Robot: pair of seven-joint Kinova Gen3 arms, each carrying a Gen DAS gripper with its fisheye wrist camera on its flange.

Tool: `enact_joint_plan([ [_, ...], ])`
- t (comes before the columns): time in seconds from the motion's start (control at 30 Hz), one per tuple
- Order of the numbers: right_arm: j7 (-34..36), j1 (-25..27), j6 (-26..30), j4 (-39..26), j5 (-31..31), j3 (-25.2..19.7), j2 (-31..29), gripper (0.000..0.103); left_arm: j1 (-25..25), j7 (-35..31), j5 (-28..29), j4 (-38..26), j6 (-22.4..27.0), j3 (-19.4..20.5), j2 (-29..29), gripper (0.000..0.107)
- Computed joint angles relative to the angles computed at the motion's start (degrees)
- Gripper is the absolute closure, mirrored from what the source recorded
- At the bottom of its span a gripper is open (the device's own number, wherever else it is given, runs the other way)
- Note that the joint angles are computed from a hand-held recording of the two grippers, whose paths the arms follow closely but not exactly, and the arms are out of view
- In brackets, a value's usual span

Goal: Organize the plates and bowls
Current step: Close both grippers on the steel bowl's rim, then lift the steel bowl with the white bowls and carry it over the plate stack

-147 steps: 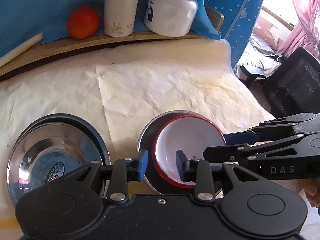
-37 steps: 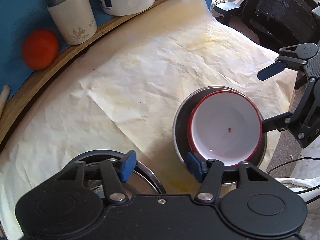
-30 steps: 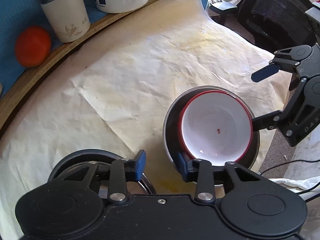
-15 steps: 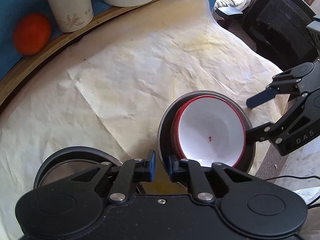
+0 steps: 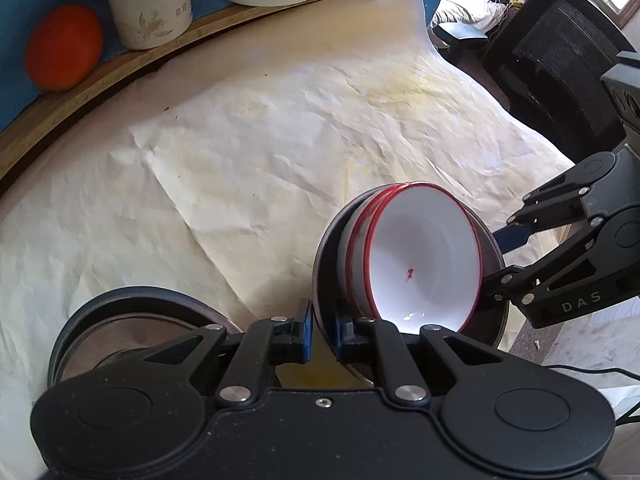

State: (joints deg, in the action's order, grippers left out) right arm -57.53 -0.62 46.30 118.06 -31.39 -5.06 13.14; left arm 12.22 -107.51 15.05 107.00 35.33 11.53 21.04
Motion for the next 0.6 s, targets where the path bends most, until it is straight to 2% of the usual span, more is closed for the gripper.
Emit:
enact_joint_plan([
  [0.33, 3.3, 1.4, 0.1, 0.6, -3.3, -0.3, 0.5, 0.077, -0.2, 0.2, 0.7, 0.4, -0.4, 0.0, 0.0, 0.096],
  [0.6, 5.3, 2.2, -0.2, 1.6, -5.5, -0.1, 0.4, 0.077, -0.4, 0.7, 1.2, 0.8, -1.1, 0.1, 0.0, 0.096],
])
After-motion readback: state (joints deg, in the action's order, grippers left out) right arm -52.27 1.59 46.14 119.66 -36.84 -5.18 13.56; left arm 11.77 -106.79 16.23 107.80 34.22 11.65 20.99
